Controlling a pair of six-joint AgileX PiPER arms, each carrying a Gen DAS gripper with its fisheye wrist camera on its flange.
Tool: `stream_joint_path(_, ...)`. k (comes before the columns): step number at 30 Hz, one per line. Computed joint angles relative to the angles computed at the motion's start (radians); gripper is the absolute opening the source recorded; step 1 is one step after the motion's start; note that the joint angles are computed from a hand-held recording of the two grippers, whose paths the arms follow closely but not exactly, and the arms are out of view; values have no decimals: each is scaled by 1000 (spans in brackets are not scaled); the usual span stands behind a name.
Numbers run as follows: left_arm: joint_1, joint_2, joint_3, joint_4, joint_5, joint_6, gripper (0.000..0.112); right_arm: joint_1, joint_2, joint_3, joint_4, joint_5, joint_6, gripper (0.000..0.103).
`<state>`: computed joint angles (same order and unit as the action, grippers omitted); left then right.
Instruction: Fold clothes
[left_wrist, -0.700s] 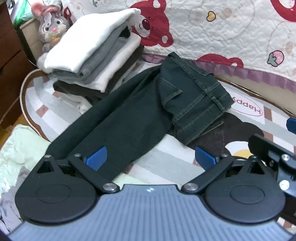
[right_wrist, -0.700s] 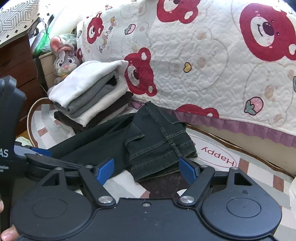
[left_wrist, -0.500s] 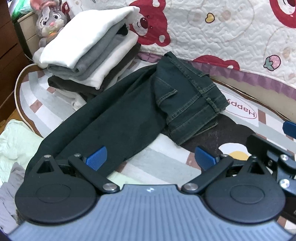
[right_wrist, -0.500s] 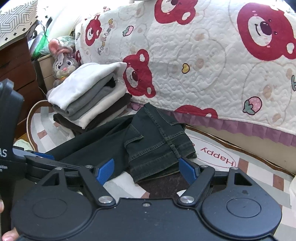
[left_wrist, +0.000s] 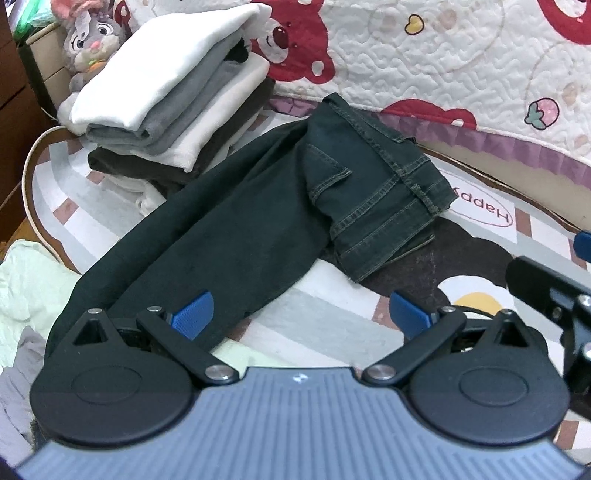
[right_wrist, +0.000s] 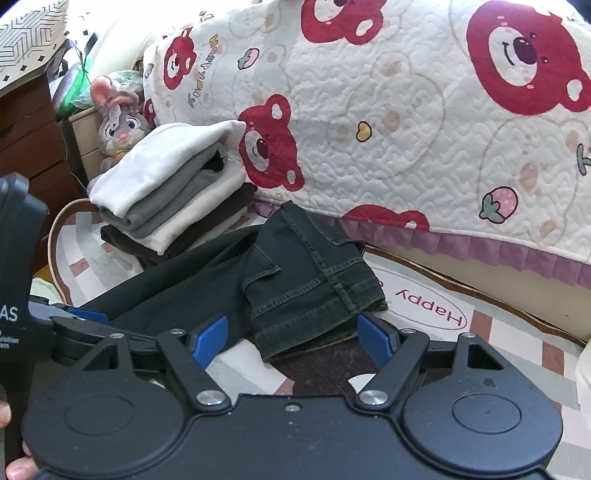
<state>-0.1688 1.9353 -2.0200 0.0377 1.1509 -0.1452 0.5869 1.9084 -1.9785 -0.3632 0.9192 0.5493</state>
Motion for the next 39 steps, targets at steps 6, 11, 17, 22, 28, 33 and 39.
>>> stream_joint_path(6,5,7,-2,-16,6,8,103,3,-1,5,-7,4,7,82)
stream_joint_path(11,13,19,-16,-36,21,25,103,4,2,3,-9,8,11,82)
stream_joint_path(17,14,15,-7,-29,15,28,103,5,7,-3,-12,15,12,82)
stream_joint_path(22,8,11,0,-21,12,21,103,3,10,-8,-8,18,11,82)
stream_joint_path(28,9,15,-5,-21,20,28,103,-1,5,9,3,5,25,83)
stream_joint_path(33,5,20,-12,-19,28,26,103,-1,10,1,6,12,20,83)
stream_joint_path(39,6,26,-22,-20,35,30,103,1,17,-11,5,21,19,83)
